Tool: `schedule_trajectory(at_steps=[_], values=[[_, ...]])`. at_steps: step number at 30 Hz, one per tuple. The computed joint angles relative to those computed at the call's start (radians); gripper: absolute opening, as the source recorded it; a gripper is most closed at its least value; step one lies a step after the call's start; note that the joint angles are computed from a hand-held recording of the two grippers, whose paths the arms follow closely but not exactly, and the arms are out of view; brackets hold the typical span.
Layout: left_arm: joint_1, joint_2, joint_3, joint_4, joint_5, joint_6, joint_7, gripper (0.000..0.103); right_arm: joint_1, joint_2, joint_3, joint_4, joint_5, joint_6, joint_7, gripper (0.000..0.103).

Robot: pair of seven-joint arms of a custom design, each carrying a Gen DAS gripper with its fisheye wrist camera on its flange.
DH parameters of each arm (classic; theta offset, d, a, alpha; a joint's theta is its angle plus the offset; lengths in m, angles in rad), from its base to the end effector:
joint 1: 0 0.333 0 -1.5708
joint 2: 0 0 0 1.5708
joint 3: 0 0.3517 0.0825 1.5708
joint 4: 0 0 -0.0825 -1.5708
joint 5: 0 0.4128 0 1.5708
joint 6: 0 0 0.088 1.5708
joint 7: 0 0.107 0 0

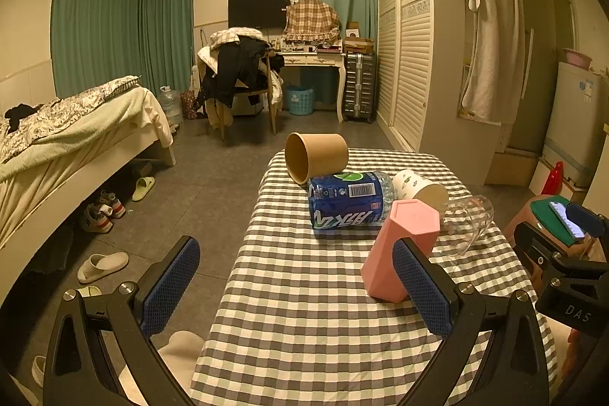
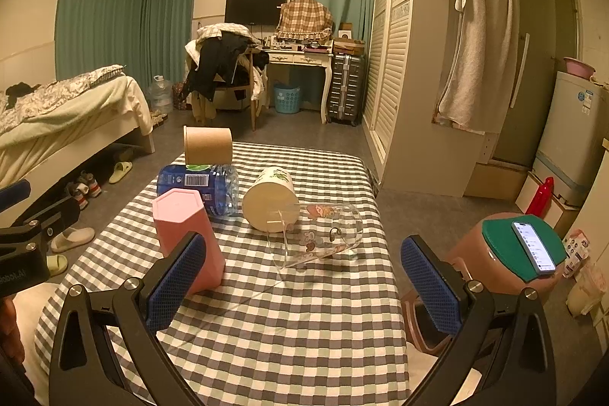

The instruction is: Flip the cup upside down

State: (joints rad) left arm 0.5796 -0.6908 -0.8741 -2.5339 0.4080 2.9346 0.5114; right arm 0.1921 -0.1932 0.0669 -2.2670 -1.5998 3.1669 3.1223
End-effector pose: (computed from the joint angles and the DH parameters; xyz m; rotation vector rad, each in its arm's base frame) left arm 0.4208 -0.2064 0.5212 -1.7477 1.3175 -0.7640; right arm 0.4651 0.2187 0.5131 -1.7730 1.2687 -0.7993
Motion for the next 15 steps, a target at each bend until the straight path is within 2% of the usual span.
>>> schedule_trajectory(at_steps=[15], values=[[-0.002, 0.001, 0.002, 0.001, 0.005, -0.003, -0.003, 0.103, -0.012, 0.003, 0.017, -0.01, 0.049, -0.002, -0.05, 0.103]])
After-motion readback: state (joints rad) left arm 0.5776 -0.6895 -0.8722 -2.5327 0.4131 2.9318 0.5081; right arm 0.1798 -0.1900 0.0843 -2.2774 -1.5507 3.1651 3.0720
